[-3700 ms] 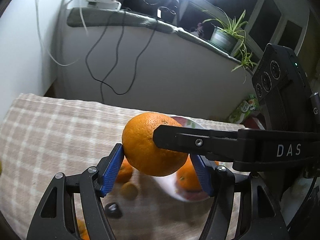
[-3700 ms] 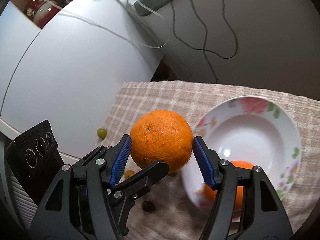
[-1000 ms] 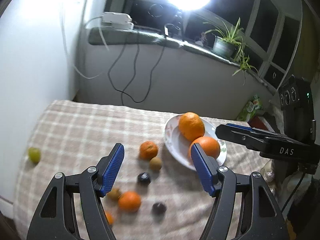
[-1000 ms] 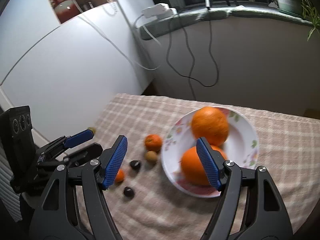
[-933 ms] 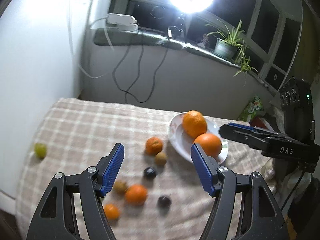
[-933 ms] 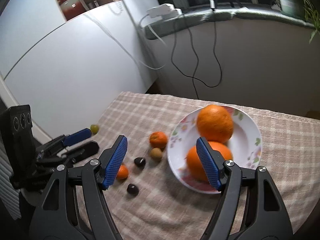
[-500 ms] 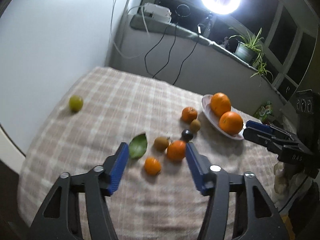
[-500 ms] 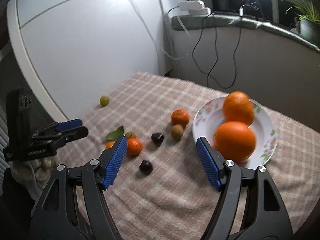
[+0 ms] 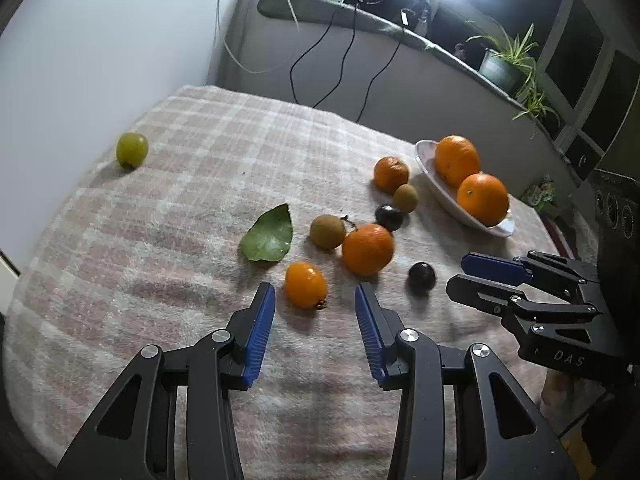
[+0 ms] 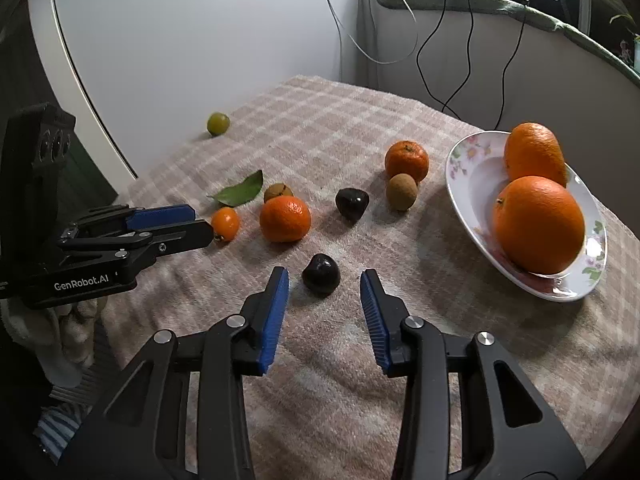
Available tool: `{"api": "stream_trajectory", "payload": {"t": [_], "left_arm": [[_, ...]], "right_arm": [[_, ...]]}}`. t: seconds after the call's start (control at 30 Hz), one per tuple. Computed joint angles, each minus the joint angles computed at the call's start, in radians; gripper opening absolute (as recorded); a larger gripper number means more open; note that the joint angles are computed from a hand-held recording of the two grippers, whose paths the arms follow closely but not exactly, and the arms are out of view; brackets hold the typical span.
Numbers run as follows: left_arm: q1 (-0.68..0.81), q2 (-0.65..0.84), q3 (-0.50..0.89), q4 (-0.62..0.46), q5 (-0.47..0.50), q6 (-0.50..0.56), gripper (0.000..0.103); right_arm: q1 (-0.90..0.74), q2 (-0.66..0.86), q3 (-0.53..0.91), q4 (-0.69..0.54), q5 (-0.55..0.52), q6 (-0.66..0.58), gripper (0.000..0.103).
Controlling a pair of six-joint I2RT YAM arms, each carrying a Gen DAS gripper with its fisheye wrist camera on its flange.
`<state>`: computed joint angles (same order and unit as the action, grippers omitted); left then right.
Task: Organize fruits
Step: 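Grasp the dark plum with the right gripper while the left gripper grasps a kumquat, then carry the plum and kumquat to the plate with both grippers and release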
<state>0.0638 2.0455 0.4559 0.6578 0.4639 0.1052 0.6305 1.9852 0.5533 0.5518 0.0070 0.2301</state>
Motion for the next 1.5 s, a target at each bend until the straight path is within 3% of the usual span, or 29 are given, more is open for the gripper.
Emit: {"api": "stream_trajectory", "payload": {"t": [0.6,0.87,1.23,1.5], "left_arm": [[-0.069,0.065,0.056,0.0,-0.106,-0.015,0.023],[-0.065,0.067,0.05,0.012,-0.108,-0.004,0.023],[-0.061,-0.005,0.004,0.019,-0.057,-0.025,0.023],[-0.124,-0.079,0.005,-0.01,-0.038,-0.051,0.023]], "right_arm": [[0.008,0.105,0.117,-0.062,0.002,-0.014,0.03],[0.024,0.124,0.135,-0.067,0.004,-0.019,0.025],[-0.012,0.056,0.046,0.002,-0.027,-0.002,0.025],[-0.104,-0.057,-0.108,0.091,-0.065,-0.006,0.025]]}}
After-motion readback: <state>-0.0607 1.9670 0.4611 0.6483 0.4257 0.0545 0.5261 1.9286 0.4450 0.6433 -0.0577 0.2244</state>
